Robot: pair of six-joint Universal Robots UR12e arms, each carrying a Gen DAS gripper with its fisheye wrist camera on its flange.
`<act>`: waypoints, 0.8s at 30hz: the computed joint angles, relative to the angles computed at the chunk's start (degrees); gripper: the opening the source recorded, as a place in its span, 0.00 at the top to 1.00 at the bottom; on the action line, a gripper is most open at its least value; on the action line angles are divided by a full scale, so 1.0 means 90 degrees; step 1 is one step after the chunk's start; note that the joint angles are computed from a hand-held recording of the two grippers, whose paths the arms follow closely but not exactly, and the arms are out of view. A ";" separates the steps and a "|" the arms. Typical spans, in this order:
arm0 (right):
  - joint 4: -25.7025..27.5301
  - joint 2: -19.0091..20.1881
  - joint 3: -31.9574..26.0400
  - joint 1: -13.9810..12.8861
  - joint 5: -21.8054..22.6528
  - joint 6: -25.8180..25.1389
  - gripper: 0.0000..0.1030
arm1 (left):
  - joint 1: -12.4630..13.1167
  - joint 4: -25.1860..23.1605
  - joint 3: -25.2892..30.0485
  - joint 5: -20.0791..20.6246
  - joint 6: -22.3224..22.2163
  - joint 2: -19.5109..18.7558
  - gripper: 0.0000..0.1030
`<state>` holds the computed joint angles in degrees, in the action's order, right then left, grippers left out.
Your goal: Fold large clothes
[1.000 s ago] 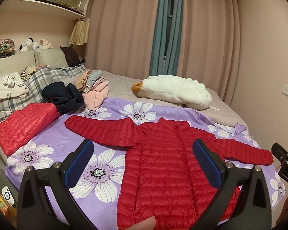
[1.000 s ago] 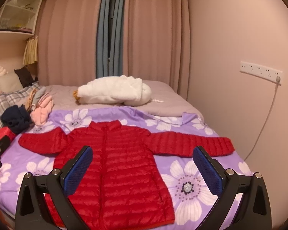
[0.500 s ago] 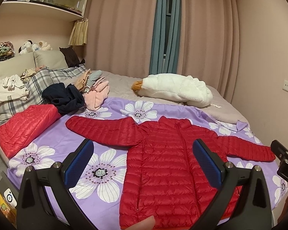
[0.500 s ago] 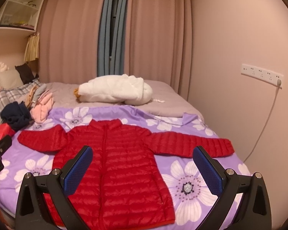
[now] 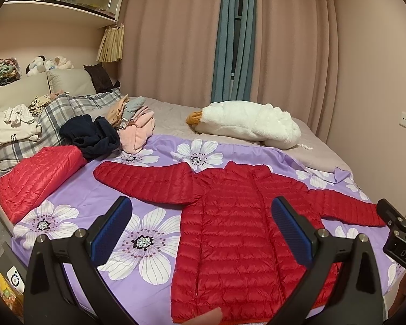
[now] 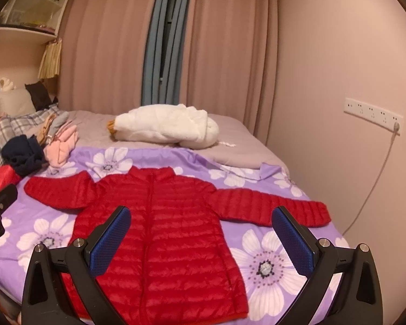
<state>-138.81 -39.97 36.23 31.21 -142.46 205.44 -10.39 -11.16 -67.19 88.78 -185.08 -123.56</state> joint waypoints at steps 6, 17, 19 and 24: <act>-0.0015 0.0049 -0.0056 0.0020 -0.0078 -0.0142 0.00 | -0.0004 0.0021 -0.0043 0.0033 0.0042 0.0017 0.00; 0.0201 0.0086 -0.0144 0.0007 -0.0097 0.0080 0.00 | -0.0011 -0.0231 0.0093 -0.0027 0.0008 -0.0036 0.00; 0.0077 0.0093 -0.0131 0.0021 -0.0157 0.0032 0.00 | -0.0014 -0.0198 0.0090 -0.0050 0.0069 -0.0039 0.00; -0.0053 0.0099 -0.0128 0.0024 -0.0140 -0.0108 0.00 | -0.0061 -0.0109 0.0074 0.0133 0.0201 -0.0052 0.00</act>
